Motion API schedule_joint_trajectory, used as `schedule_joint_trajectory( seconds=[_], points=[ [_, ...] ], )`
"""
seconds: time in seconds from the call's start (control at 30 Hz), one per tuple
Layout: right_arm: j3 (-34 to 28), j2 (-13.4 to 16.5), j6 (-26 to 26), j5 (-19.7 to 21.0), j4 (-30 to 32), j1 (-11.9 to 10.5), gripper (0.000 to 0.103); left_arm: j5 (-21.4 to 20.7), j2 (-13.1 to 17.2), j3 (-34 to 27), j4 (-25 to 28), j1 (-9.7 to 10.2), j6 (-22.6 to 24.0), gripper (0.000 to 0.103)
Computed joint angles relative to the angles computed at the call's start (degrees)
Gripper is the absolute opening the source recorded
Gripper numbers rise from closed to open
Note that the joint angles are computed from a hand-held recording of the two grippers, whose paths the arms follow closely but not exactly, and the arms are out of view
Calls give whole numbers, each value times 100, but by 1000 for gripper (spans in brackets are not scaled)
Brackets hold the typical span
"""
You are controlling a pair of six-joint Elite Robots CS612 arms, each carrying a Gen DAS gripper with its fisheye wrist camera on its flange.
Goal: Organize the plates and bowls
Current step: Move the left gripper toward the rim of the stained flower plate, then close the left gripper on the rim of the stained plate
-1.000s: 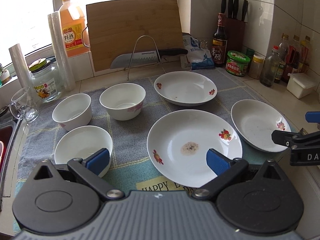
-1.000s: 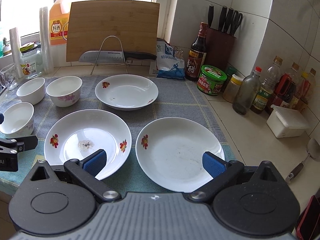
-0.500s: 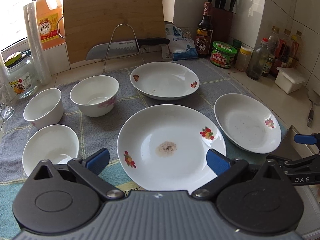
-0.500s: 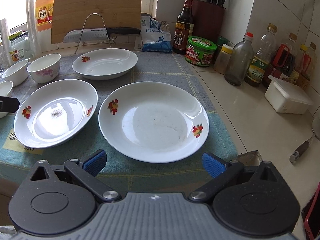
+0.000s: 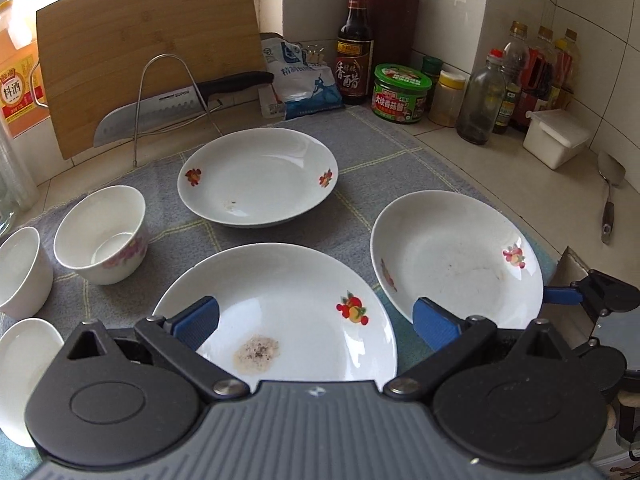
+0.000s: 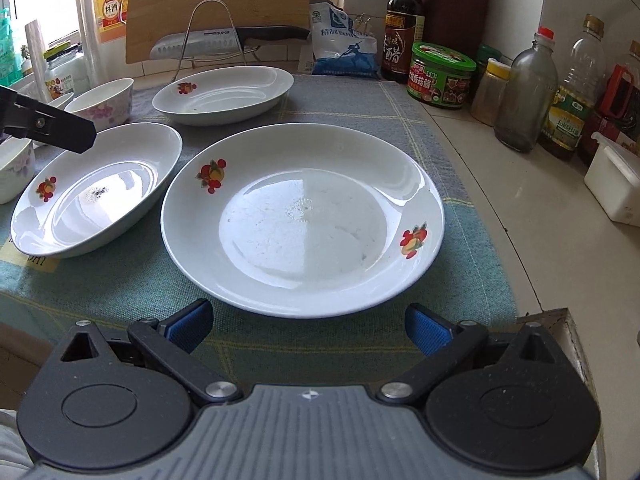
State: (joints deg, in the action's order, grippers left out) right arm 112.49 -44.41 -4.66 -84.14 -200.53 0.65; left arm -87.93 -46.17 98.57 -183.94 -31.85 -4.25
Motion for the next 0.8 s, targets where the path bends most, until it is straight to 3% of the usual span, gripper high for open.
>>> schedule_joint_trajectory(
  seconds=[0.43, 0.8],
  points=[
    [-143, 192, -922, 854, -165, -280, 103, -575, 355, -809, 671, -41, 682, 102],
    [-118, 326, -1015, 1136, -598, -373, 103, -1164, 779, -1714, 1694, -46, 1427, 100]
  ],
)
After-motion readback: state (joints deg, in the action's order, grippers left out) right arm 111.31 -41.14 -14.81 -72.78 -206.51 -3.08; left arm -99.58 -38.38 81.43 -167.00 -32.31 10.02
